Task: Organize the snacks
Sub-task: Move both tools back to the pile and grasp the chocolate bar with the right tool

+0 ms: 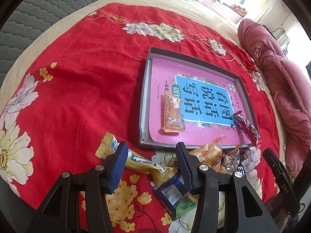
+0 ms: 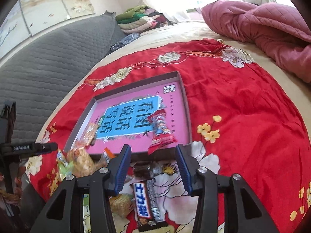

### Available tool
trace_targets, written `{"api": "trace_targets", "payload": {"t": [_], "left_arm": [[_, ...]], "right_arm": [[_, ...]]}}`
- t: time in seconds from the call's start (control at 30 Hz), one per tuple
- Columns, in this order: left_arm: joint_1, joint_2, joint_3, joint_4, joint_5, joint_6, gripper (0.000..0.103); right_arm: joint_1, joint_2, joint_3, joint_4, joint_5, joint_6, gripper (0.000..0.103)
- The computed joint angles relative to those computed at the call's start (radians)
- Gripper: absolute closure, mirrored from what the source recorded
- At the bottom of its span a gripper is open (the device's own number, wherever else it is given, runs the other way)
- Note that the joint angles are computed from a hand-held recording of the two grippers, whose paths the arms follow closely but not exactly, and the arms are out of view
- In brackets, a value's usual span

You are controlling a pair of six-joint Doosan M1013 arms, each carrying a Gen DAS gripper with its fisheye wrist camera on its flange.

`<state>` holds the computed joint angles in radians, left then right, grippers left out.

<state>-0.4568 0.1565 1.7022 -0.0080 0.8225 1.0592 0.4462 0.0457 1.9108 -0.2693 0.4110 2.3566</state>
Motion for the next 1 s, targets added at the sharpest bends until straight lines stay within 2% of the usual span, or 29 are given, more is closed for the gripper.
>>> {"api": "trace_targets", "payload": {"t": [0.27, 0.5, 0.8, 1.0], "left_arm": [[0.019, -0.013, 0.018, -0.063, 0.002, 0.012, 0.05], [0.026, -0.018, 0.035, -0.087, 0.013, -0.001, 0.05], [0.054, -0.013, 0.062, -0.216, 0.018, 0.001, 0.05], [0.066, -0.004, 0.078, -0.276, -0.003, -0.064, 0.05]], "right_arm": [[0.039, 0.002, -0.008, -0.02, 0.033, -0.019, 0.056], [0.034, -0.006, 0.002, -0.004, 0.072, -0.006, 0.056], [0.035, -0.006, 0.003, 0.025, 0.14, -0.021, 0.056], [0.028, -0.001, 0.003, 0.055, 0.165, -0.043, 0.056]]}}
